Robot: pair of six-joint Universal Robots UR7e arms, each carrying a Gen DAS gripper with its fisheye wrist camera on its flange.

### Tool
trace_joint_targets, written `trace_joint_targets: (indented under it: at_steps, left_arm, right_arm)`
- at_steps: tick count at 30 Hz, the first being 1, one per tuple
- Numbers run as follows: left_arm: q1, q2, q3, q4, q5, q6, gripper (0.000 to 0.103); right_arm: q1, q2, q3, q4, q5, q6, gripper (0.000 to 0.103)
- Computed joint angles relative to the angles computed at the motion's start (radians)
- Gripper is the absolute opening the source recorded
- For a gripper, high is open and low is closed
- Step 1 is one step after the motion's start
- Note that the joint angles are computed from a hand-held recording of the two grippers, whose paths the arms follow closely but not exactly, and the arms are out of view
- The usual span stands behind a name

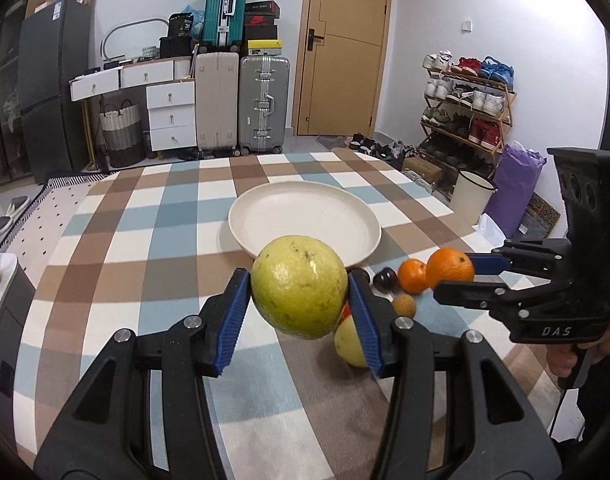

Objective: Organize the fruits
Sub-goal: 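Carry both fruits over the white plate and open both tools to release them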

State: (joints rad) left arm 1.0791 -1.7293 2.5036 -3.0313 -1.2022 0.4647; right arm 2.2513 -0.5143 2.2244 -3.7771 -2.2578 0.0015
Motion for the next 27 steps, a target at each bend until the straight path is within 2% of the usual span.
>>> trace_joint_targets:
  at_steps: [12, 27]
  left_arm:
    - [-0.011, 0.157, -0.095, -0.070, 0.001, 0.007, 0.047]
    - [0.051, 0.365, -0.244, -0.120, -0.019, 0.028, 0.047]
  right_arm:
    - [-0.041, -0.051, -0.031, -0.003, 0.003, -0.030, 0.041]
    - [-0.104, -0.065, -0.097, 0.044, 0.011, -0.064, 0.041]
